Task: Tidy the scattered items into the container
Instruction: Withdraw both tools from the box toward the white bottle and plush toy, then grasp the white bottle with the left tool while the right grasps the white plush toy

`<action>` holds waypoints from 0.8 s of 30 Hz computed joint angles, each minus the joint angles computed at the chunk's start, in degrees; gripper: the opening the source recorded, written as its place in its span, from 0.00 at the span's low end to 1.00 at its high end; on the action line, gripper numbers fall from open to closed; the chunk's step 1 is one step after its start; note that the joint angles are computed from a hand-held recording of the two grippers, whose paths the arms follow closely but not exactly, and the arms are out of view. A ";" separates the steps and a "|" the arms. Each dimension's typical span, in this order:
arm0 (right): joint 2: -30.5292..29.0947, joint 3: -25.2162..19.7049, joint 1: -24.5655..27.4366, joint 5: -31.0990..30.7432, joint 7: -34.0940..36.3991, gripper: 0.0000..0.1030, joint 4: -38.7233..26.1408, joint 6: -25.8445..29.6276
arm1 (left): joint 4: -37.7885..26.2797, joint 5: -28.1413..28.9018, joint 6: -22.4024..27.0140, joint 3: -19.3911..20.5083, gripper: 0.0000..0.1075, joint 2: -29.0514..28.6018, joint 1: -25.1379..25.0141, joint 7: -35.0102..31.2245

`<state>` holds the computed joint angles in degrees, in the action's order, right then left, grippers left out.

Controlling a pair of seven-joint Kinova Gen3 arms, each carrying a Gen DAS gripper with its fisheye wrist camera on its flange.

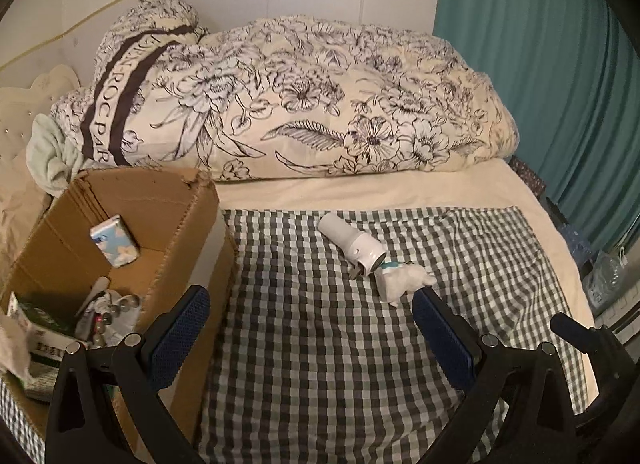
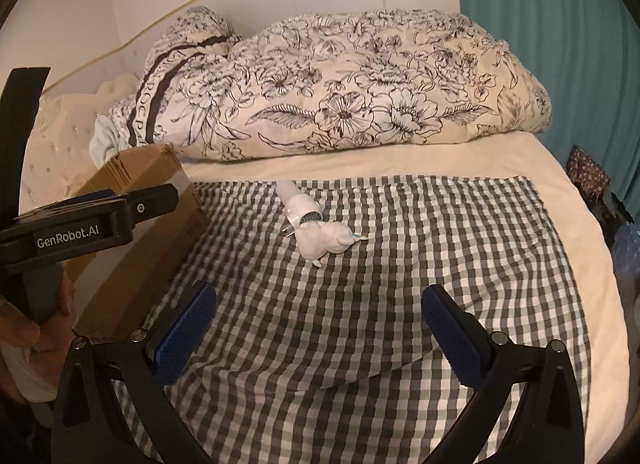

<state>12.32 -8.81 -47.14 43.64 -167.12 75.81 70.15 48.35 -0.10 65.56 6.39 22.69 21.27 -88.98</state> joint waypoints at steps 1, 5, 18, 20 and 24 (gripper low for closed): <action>0.17 0.10 0.29 -0.10 0.12 1.00 0.21 -0.43 | -0.38 -0.07 0.04 0.04 0.96 0.48 0.15 -0.01; 0.74 0.62 1.30 -0.30 0.97 1.00 0.95 -2.24 | -1.72 -0.56 -0.47 -0.12 0.96 2.30 1.07 0.26; 3.09 3.37 4.89 1.06 0.28 1.00 6.02 -12.63 | -9.52 -0.67 -0.31 -0.97 0.96 11.59 2.90 1.69; 3.81 3.97 5.71 0.91 0.11 1.00 6.72 -15.03 | -12.22 -0.89 1.43 -1.37 0.96 13.89 3.43 2.09; 5.03 5.17 6.33 0.69 -0.33 1.00 7.49 -18.24 | -18.86 0.34 5.12 -1.42 0.96 18.56 3.44 3.47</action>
<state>17.35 -3.65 -40.81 44.33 -167.45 83.30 51.91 29.48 0.24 70.68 4.97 41.25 24.71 -85.51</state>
